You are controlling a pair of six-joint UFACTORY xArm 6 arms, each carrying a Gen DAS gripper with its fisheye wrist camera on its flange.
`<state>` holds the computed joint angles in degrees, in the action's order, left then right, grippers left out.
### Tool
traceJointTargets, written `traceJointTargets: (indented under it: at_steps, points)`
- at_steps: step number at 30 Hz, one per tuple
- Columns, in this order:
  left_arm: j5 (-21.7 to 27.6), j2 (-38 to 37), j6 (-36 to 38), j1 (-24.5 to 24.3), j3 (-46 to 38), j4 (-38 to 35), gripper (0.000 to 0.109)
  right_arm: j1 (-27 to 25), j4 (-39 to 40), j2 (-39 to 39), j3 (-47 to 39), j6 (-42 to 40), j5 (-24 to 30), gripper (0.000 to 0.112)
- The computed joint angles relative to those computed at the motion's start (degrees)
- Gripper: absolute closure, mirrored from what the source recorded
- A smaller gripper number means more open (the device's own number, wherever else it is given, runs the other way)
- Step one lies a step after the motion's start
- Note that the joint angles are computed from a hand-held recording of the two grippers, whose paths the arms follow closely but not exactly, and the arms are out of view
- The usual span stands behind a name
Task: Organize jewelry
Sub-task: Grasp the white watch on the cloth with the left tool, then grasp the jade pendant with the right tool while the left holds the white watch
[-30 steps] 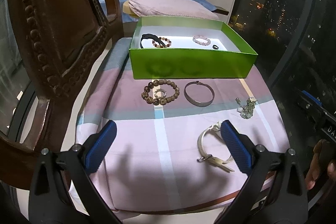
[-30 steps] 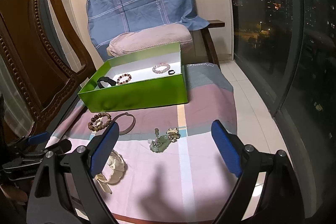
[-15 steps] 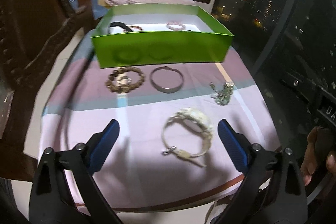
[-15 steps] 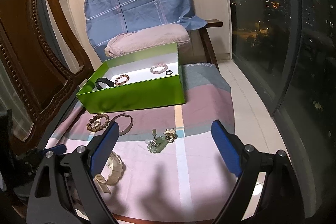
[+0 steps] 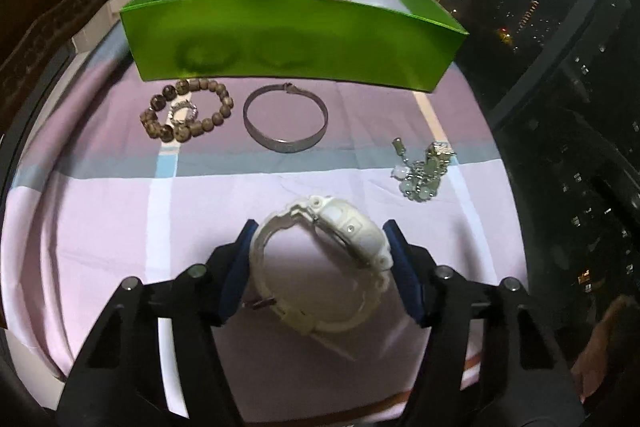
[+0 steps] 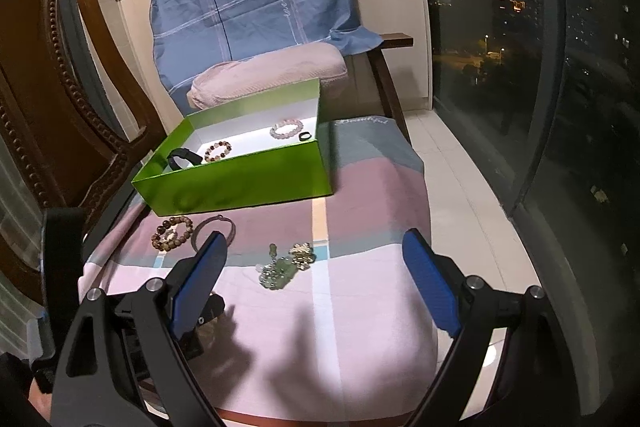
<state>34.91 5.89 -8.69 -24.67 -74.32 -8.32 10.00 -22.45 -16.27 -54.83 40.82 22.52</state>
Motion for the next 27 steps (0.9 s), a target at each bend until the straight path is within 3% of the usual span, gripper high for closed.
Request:
traceJointTargets:
  at_steps: [9,16,22,25,27]
  points:
    - [-1.58,-0.01,0.81,0.22,0.0,0.19,0.049,0.3,1.13,2.19,-1.4,-3.81,4.99,0.025]
    - [-9.58,-9.79,1.21,1.63,7.78,7.27,0.049,2.05,1.32,5.9,-3.61,-5.87,7.25,0.025]
    - [-11.51,-14.32,3.95,4.6,10.76,5.55,0.049,2.8,5.35,11.52,-7.88,-6.99,8.84,0.026]
    - [-10.56,-14.3,4.61,5.68,10.35,4.41,0.049,3.71,7.31,14.59,-10.53,-8.51,10.77,0.039]
    - [-10.3,-14.35,5.28,6.07,10.22,3.57,0.049,4.47,4.18,15.99,-11.94,-6.56,11.57,0.047]
